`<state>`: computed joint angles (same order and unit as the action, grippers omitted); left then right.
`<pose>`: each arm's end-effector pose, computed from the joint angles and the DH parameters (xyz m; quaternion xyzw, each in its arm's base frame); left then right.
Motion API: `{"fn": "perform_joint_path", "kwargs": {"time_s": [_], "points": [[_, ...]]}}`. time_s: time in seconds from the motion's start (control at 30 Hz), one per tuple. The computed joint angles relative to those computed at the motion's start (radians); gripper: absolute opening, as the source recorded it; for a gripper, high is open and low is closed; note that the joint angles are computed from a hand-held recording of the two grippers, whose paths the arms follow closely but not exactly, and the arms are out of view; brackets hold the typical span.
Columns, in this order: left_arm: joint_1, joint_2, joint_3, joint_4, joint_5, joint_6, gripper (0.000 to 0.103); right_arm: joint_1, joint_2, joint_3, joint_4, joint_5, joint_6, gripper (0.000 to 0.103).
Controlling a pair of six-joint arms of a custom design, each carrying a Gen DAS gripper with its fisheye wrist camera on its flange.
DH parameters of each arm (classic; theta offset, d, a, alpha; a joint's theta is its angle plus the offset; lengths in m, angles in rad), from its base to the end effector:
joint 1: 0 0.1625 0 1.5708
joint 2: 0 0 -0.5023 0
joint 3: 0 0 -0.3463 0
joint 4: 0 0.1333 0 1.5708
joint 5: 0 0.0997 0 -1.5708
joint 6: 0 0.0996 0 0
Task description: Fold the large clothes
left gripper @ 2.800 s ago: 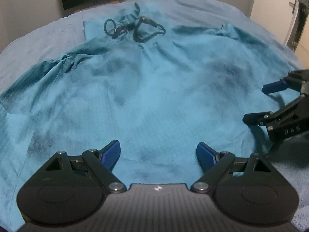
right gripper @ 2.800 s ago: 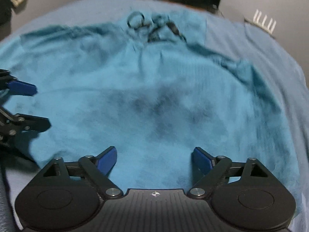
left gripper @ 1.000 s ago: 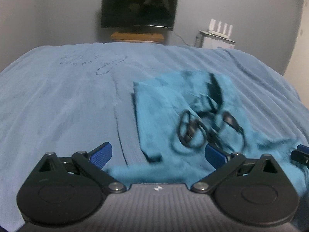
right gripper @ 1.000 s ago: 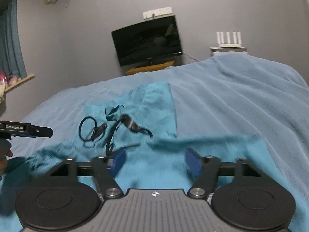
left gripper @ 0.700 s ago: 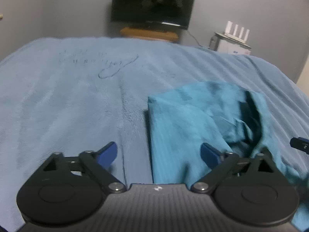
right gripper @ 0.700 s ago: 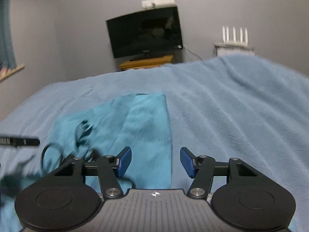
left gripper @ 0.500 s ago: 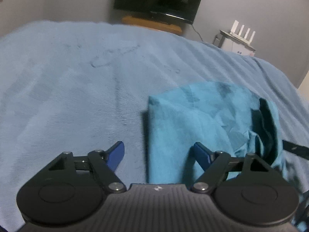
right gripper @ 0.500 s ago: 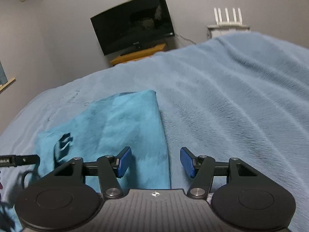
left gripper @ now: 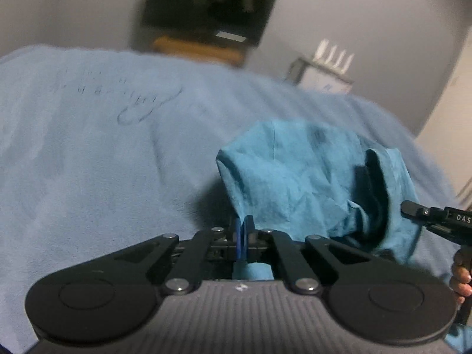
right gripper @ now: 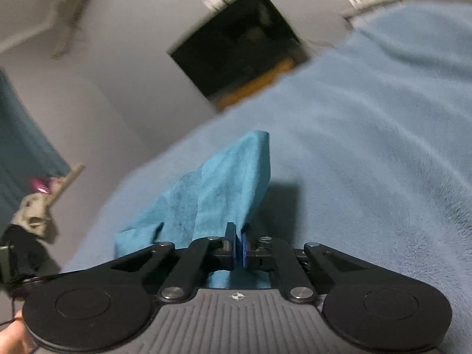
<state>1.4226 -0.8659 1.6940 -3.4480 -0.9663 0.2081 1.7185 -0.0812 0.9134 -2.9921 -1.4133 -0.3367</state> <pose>0.0874 -0.7010 0.3356 -0.0003 0.8397 -0.4702 0.2718 0.2755 -0.8399 -0.0792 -0.2510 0.9206 -0.2952 0.0476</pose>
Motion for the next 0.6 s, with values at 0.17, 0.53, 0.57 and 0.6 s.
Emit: {"fn": "perform_joint_path", "kwargs": {"time_s": [0.17,0.53,0.57,0.6], "points": [[-0.072,-0.084,0.208,-0.152,-0.019,0.066,0.0,-0.014,-0.135,0.308,-0.215,0.134,-0.088,0.003],[-0.271,-0.169,0.729,-0.394,0.136,-0.065,0.0,-0.061,-0.417,1.016,-0.591,0.046,-0.304,0.01],[-0.286,-0.158,0.753,-0.388,0.175,-0.08,0.0,-0.058,-0.427,1.049,-0.601,-0.02,-0.313,0.015],[-0.304,-0.147,0.776,-0.349,0.233,-0.114,0.0,-0.057,-0.432,1.081,-0.628,-0.081,-0.332,0.017]]}}
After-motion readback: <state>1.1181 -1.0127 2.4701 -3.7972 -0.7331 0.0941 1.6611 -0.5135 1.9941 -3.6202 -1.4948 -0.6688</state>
